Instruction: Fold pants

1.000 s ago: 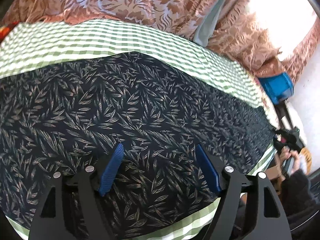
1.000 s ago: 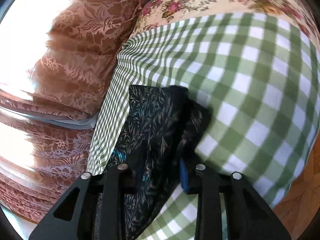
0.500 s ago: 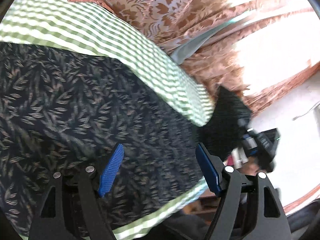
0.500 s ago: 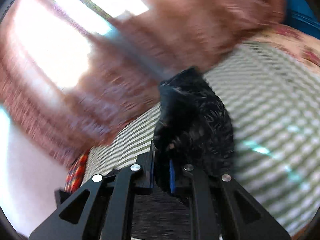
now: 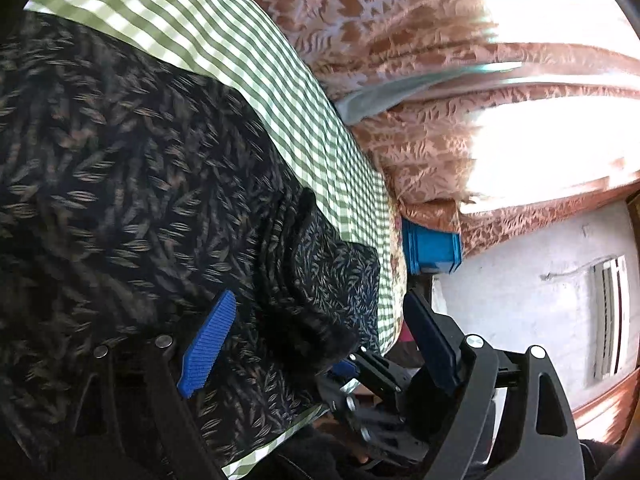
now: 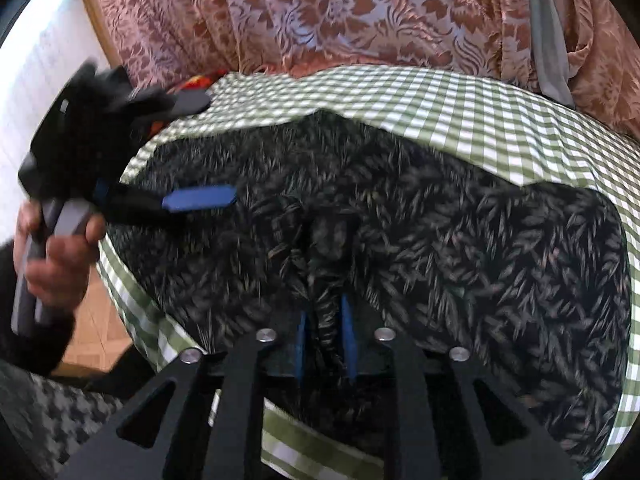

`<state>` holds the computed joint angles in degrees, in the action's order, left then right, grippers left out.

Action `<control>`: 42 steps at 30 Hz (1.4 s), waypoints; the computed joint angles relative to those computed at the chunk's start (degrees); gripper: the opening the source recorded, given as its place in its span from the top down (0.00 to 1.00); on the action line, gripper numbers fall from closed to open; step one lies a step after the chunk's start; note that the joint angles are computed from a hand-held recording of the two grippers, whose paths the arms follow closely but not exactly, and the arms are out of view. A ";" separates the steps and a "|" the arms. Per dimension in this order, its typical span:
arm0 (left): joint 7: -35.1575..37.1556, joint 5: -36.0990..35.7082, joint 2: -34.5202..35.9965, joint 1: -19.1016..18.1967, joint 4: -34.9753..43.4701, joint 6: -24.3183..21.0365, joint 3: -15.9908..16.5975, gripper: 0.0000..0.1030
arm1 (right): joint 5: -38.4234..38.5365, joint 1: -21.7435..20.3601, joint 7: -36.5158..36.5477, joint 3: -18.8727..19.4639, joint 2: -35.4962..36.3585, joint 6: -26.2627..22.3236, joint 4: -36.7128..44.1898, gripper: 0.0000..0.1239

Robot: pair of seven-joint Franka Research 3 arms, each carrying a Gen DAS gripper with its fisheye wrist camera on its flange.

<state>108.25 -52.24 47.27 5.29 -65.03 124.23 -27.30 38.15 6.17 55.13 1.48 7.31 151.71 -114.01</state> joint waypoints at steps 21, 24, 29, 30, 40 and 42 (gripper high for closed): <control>1.61 15.29 -1.12 -5.41 3.19 1.11 -0.61 0.87 | 9.23 -8.29 6.09 -8.32 -15.18 -3.37 -9.40 0.59; 2.18 14.48 -4.79 -4.70 -2.53 2.87 1.48 0.87 | 8.06 -8.76 8.78 -9.14 -15.68 -2.79 -10.09 0.59; -2.89 21.57 -2.85 -8.35 -1.76 3.06 5.88 0.87 | -1.35 -8.82 13.86 -7.74 -11.81 -4.48 -8.39 0.59; -2.69 21.58 -2.84 -8.09 -2.26 3.75 5.44 0.87 | -5.32 -8.99 16.40 -7.30 -11.33 -4.33 -8.52 0.59; 1.37 21.38 -5.08 -6.95 -6.38 8.42 3.41 0.87 | -2.75 -7.13 13.20 -6.76 -8.36 -0.68 -3.56 0.58; 2.39 20.96 -6.30 -6.41 -8.51 9.75 3.16 0.87 | -1.90 -6.55 11.50 -5.84 -4.56 -0.62 0.96 0.54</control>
<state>110.64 -31.28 40.96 -1.12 -73.54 133.97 -24.13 36.26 -0.39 66.62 -4.36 2.76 151.09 -113.05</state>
